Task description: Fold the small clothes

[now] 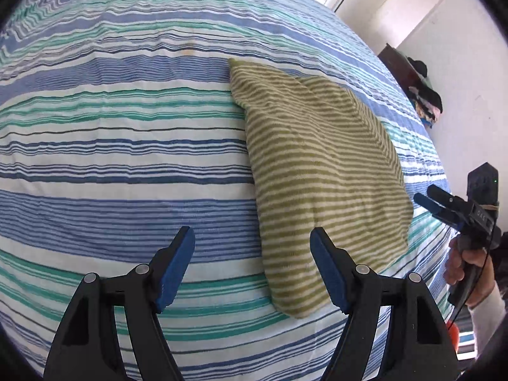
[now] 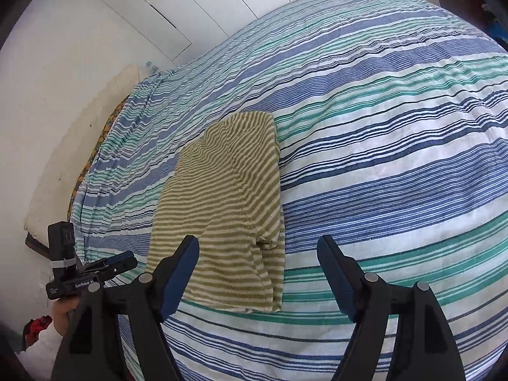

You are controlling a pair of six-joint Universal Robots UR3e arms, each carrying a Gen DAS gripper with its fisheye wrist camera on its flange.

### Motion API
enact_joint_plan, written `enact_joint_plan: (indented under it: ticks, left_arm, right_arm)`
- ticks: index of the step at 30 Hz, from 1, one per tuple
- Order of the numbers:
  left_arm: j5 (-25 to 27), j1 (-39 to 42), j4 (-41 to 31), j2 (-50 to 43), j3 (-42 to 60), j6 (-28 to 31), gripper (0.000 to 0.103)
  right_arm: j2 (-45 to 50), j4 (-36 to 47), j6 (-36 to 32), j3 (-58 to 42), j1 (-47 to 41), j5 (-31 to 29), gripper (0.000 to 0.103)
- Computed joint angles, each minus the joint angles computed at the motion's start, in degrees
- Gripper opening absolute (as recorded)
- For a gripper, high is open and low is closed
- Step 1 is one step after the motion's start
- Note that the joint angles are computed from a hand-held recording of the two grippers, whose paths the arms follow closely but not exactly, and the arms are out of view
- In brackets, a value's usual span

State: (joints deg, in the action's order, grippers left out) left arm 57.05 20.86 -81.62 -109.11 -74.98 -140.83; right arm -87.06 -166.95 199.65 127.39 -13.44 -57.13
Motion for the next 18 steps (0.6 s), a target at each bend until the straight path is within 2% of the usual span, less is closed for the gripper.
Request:
enact_joint_plan:
  ticks: [3,6,7,8,9,10,11,12,13,14,16,18]
  left_arm:
    - [-3.1,-2.6,-6.1,-11.1,12.0,-1.6,0.076]
    - [-6.7,-4.8,-13.7,-19.2,21.6,-1.9,0.075]
    - [-8.4,-5.2,-16.3,-20.8,23.9,-1.0,0.072]
    - [-9.5,-5.7,-18.2,-22.1,25.9,-0.5,0.070]
    - [-8.9,-6.4,-17.2,-22.5,26.3,-1.8,0.065]
    - [-8.0,-6.9,-15.6,-22.5,26.1,-3.1,0.056]
    - [-7.3,-7.2,-15.3,-22.7,26.5,-3.5,0.032]
    - [-7.2,-7.1,-15.8,-22.6,26.7,-3.5,0.028]
    - [-7.8,-6.8,-15.6,-21.7,25.6,-2.9,0.025]
    - [-8.1,-6.6,-14.6,-19.7,23.3,-2.0,0.024]
    - [-7.8,-6.3,-11.6,-15.2,18.1,-0.6,0.023]
    - [-7.7,-5.8,-11.7,-12.2,16.8,0.3,0.023]
  right_arm:
    - [13.9,-0.3,0.7,-8.2,-2.4,8.2,0.076]
    - [24.7,-2.4,3.3,-17.5,0.1,10.7,0.076]
    - [27.4,-4.8,4.9,-19.9,1.1,12.2,0.074]
    - [30.9,-7.5,6.7,-22.5,1.8,16.3,0.073]
    - [33.7,-7.1,7.7,-25.9,3.0,19.4,0.070]
    - [34.7,-3.4,6.5,-29.4,5.1,19.0,0.070]
    - [33.8,3.3,3.1,-33.0,7.8,14.3,0.070]
    - [32.8,10.4,-0.1,-36.9,10.5,7.7,0.065]
    - [32.3,15.6,-1.0,-40.0,12.9,1.2,0.043]
    - [31.8,16.9,-0.3,-40.8,13.5,-0.8,0.036]
    - [29.7,14.4,0.6,-39.1,14.0,-1.1,0.025]
    - [26.7,15.0,-1.8,-38.3,15.3,-3.4,0.023]
